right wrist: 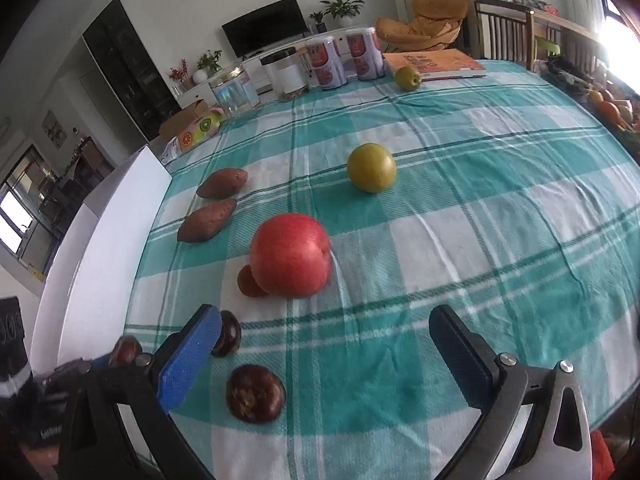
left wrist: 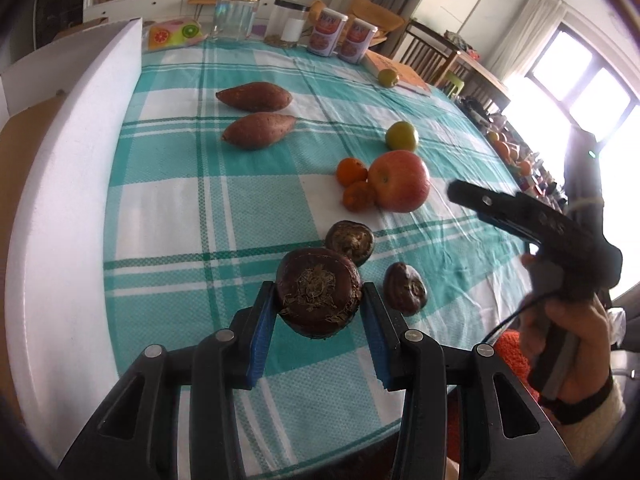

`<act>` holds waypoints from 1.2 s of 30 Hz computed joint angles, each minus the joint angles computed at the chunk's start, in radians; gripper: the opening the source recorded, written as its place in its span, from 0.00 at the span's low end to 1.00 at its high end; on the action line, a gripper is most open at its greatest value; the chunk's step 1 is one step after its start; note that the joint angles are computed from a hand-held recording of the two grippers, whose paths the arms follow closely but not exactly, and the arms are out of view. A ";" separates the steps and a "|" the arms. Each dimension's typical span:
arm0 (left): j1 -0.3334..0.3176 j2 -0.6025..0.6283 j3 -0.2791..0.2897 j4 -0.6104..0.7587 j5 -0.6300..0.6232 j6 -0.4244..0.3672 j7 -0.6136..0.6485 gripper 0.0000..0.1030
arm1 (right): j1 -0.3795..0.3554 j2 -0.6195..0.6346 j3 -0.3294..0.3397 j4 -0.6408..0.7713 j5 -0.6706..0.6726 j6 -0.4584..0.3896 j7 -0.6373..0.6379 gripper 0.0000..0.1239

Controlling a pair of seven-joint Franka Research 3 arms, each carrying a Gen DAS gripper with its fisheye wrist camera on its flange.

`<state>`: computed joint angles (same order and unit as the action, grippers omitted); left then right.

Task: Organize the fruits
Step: 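Carry the brown fruit into the box with the left tool while the right tool carries the red apple there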

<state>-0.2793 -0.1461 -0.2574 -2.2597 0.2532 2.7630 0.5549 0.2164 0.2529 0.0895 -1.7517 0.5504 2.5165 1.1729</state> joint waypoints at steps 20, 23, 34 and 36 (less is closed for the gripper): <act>0.109 -0.371 -0.008 -0.177 0.060 -0.042 -0.076 0.42 | -0.056 -0.052 0.040 0.089 0.249 -0.189 -0.026 0.45; 0.155 -0.452 -0.015 -0.223 0.099 -0.123 -0.121 0.42 | -0.012 -0.091 0.064 0.088 0.337 -0.257 -0.108 0.45; 0.219 -0.674 0.026 -0.426 0.125 -0.408 -0.241 0.42 | 0.260 0.015 0.156 0.205 0.265 -0.380 -0.217 0.45; 0.221 -0.686 0.031 -0.443 0.126 -0.433 -0.254 0.42 | 0.299 0.044 0.161 0.215 0.208 -0.356 -0.211 0.45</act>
<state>-0.0578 -0.8325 -0.2269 -2.7030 0.3795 2.3298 0.3009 0.5155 0.2964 0.2505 -1.5371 0.7586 2.1601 0.9622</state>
